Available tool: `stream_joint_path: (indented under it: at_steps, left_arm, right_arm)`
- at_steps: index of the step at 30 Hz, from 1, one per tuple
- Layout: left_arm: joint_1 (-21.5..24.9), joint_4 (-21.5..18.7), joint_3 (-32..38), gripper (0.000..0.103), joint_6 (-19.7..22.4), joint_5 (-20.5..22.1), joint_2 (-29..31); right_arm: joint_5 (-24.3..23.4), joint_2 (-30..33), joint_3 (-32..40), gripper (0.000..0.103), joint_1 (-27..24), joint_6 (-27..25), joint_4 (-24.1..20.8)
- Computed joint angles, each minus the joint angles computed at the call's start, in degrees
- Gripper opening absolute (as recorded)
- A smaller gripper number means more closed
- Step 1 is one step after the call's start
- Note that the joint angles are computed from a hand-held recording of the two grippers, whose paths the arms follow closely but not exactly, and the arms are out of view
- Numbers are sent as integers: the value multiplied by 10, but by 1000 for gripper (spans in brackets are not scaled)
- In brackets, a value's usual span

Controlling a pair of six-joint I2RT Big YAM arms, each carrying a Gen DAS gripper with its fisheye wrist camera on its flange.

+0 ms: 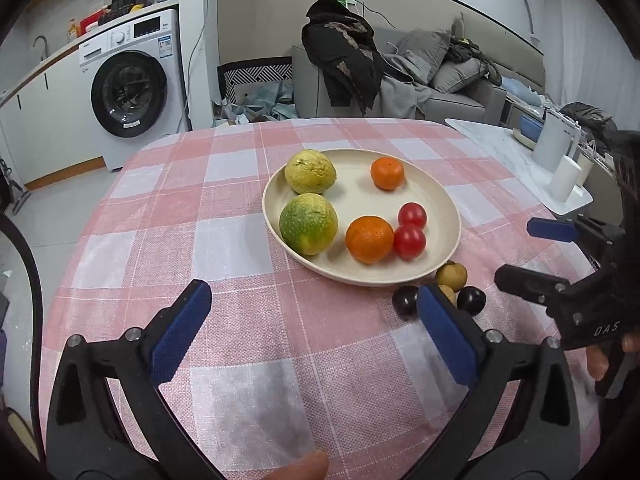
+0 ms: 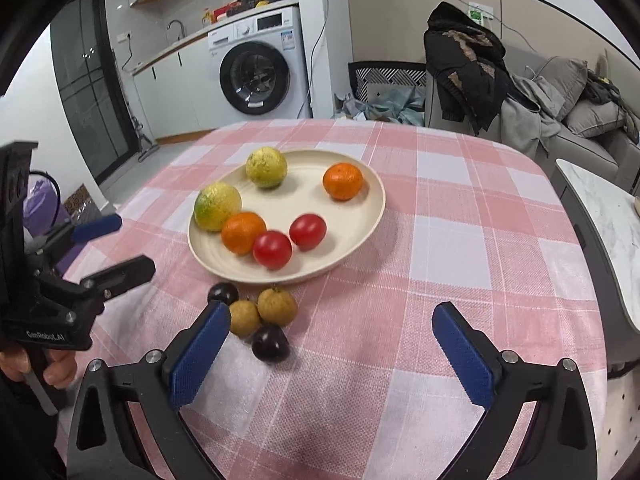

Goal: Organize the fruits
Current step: 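Move both tools back toward the dark plums and brown fruits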

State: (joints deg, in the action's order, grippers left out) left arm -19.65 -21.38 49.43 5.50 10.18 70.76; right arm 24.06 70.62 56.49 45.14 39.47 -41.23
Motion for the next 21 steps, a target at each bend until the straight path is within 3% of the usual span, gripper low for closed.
stream_joint_path:
  at_steps: [16, 20, 21]
  left_arm:
    - [-10, -14, 3, 102, 8, 9, 18]
    - [-10, -16, 4, 102, 8, 11, 24]
    - [-10, -16, 5, 102, 8, 11, 26]
  right_arm:
    - [-57, 34, 4, 102, 7, -15, -6]
    - [-74, 35, 2, 78, 5, -21, 5]
    - [-79, 35, 1, 76, 4, -22, 6]
